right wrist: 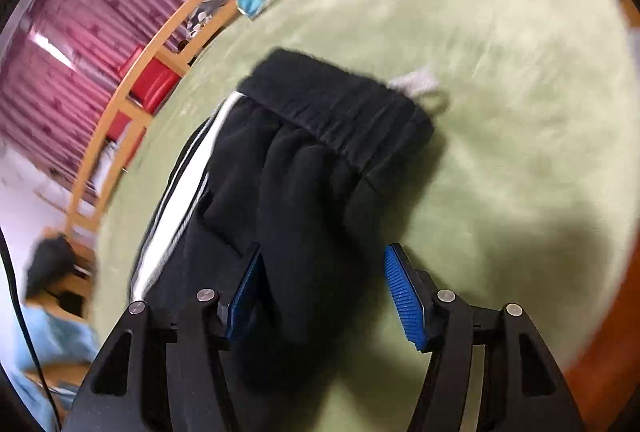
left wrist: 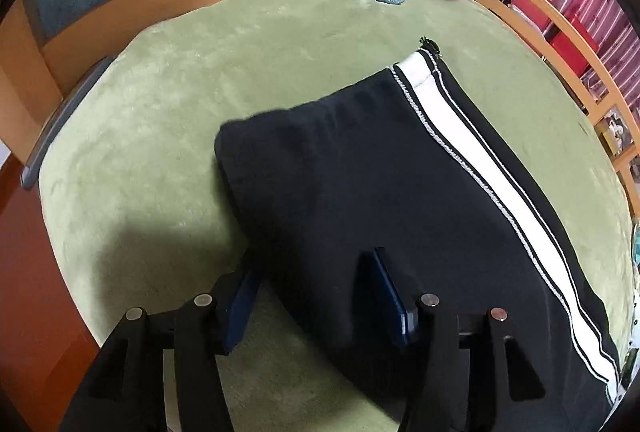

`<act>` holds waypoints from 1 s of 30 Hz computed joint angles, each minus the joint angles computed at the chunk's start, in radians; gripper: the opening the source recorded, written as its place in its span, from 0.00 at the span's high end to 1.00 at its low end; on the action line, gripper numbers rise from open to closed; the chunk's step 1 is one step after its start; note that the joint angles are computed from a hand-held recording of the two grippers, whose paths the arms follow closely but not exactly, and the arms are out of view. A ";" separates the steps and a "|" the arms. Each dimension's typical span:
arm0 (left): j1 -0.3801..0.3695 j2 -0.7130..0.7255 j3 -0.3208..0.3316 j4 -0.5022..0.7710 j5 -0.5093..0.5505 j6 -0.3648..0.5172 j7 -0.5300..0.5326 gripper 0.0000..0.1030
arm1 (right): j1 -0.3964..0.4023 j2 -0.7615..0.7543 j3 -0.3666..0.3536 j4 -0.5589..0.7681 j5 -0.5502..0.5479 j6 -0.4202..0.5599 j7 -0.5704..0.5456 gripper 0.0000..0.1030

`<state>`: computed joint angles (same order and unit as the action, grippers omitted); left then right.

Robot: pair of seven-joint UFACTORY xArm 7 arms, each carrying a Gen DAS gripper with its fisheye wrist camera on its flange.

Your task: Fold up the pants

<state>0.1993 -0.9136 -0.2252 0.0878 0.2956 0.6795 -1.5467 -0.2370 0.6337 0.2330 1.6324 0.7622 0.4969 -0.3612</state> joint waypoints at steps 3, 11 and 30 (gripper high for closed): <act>0.022 0.027 -0.025 0.001 0.012 -0.026 -0.044 0.44 | 0.044 0.065 -0.018 0.091 -0.054 -0.019 0.024 0.30; 0.088 0.008 -0.094 0.010 0.139 -0.080 -0.152 0.90 | -0.052 0.137 0.100 0.253 -0.016 0.036 -0.134 0.84; -0.087 -0.247 -0.028 -0.065 -0.003 0.140 0.014 0.39 | 0.041 -0.230 -0.036 -0.200 -0.223 -0.092 -0.074 0.47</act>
<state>0.1123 -1.1606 -0.2528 0.0226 0.2927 0.8191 -1.5328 -0.1961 0.4033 0.1970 1.4322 0.5389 0.4045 -0.4355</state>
